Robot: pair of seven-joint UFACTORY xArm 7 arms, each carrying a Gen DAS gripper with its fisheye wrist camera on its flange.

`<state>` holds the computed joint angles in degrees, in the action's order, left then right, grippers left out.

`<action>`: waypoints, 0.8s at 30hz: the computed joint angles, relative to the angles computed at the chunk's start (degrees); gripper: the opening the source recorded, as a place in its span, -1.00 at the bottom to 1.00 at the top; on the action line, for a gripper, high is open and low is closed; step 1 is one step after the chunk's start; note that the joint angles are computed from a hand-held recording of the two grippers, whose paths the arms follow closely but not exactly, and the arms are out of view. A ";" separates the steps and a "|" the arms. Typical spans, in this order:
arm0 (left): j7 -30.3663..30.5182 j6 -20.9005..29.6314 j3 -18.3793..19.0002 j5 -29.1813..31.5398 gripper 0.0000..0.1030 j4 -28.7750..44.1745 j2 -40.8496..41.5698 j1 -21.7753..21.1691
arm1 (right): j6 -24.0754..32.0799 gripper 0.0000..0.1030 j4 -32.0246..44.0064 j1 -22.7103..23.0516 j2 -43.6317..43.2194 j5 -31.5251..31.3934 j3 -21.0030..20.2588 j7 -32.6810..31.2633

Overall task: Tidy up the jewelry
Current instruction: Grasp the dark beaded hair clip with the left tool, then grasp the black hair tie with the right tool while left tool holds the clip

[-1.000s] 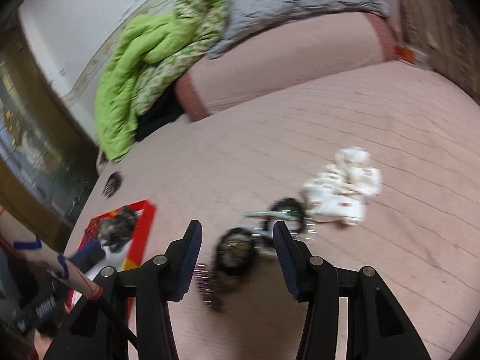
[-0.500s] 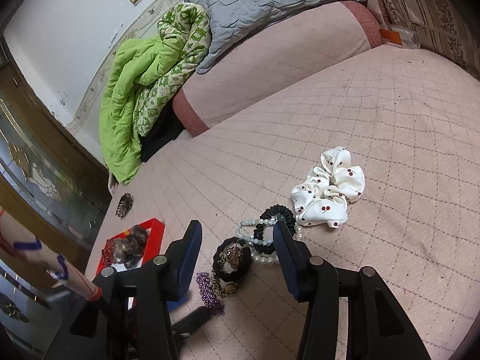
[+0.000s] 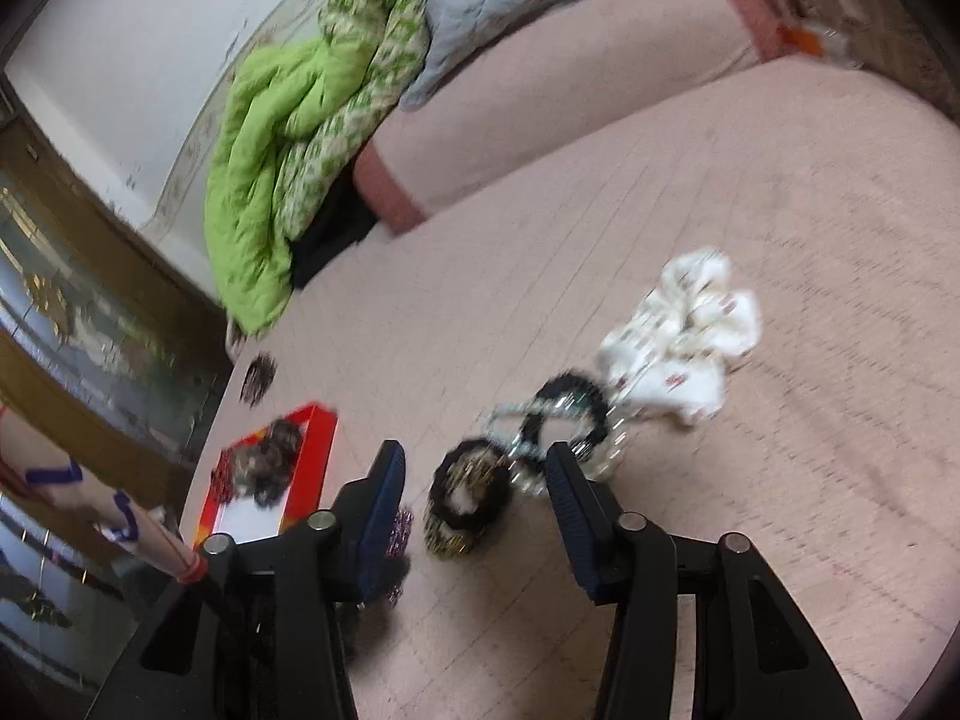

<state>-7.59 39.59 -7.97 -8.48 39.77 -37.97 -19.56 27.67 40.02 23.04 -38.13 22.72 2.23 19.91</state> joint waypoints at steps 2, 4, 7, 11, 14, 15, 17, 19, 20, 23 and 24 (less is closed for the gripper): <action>0.68 -1.50 0.72 -0.84 -0.80 -0.29 -0.54 -0.64 | 3.45 -0.54 1.96 -0.66 2.15 -2.27 1.07 -0.37; 1.32 -2.52 0.85 -0.93 -0.80 -0.18 -0.56 -0.82 | 4.80 -0.54 2.56 -0.45 3.40 -2.29 1.21 -0.80; 2.02 -2.55 1.38 -1.60 -0.80 -0.25 -0.27 -1.35 | 5.32 -0.54 3.10 -0.66 5.34 -1.43 1.36 -0.57; 1.92 -2.15 1.42 -1.96 -0.80 0.09 0.71 -0.84 | 4.93 -0.54 3.40 -1.18 6.73 -1.12 1.87 -0.10; 1.24 -2.17 0.75 -1.58 -0.78 0.36 1.44 -0.25 | 5.36 -0.52 4.39 -2.50 7.66 -3.68 3.47 0.75; 1.33 -2.22 0.77 -1.58 -0.74 0.40 1.70 -0.35 | 5.57 -0.51 4.49 -2.57 7.89 -3.86 3.48 0.93; 0.12 -1.95 -0.15 -0.66 -0.27 0.50 1.84 0.45 | 6.79 -0.46 4.75 -3.40 8.23 -4.73 3.72 2.13; -0.14 -2.71 0.10 -0.84 -0.20 0.17 1.29 0.15 | 6.79 -0.45 4.27 -2.90 8.24 -3.28 2.75 2.29; -0.24 -2.86 0.05 -0.61 -0.20 0.23 1.23 0.23 | 6.60 -0.41 4.03 -2.53 8.22 -2.34 2.25 2.12; -0.57 -2.47 0.01 0.14 -0.19 0.29 1.76 0.51 | 6.65 -0.39 3.82 -2.31 8.32 -1.57 2.09 1.92; -0.43 -2.13 0.35 -0.27 -0.19 0.46 2.27 0.19 | 6.36 -0.38 3.87 -1.90 8.80 -0.76 1.79 1.62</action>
